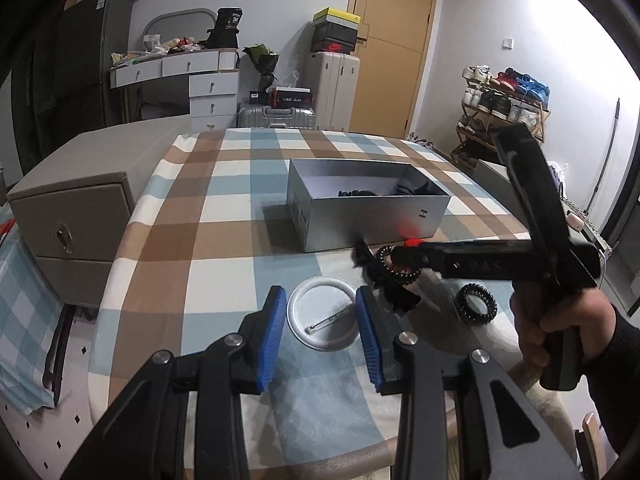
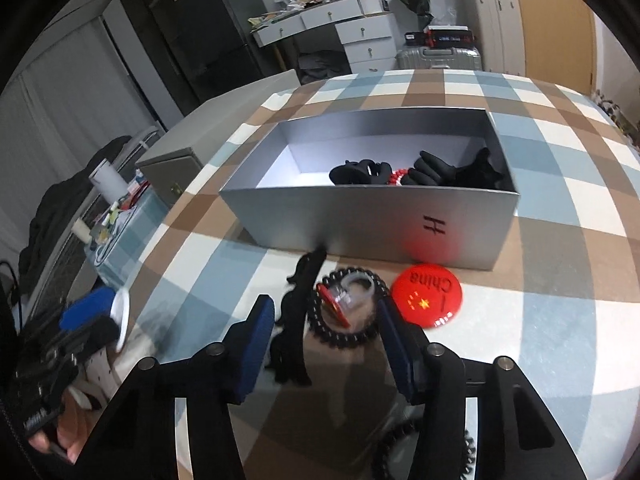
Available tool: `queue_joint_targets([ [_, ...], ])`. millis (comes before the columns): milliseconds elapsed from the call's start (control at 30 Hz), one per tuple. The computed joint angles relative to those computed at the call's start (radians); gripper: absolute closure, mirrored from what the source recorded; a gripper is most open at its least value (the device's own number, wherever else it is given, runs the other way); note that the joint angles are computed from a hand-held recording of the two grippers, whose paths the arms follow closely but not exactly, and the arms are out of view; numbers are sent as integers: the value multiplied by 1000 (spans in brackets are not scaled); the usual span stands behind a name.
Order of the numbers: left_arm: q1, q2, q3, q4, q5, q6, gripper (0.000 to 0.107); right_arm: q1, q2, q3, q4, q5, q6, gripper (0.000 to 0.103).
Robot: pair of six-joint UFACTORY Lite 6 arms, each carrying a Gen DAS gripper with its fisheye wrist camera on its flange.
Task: Organize jewelry
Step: 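Lower the left tool around the white badge while the right tool reaches another hair tie, then close the left tool on the white badge while the right tool grasps the hair tie's ring charm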
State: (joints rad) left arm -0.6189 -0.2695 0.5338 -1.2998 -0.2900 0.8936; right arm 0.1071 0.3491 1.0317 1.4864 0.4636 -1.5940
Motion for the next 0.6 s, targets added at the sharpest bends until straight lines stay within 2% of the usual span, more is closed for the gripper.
queue_joint_targets([
  [67, 6, -8, -10, 18, 11, -14, 77, 22, 14, 19, -23, -53, 34, 67],
  [167, 10, -13, -15, 36, 18, -27, 77, 53, 17, 27, -1, -125, 13, 74],
  [267, 10, -17, -22, 50, 16, -46, 77, 72, 2, 13, 9, -159, -7, 75],
  [367, 14, -20, -27, 61, 21, -60, 77, 91, -23, -18, 92, -192, -109, 76],
  [600, 13, -28, -25, 0, 33, 9, 77, 75, -50, -46, 159, -142, -182, 76],
])
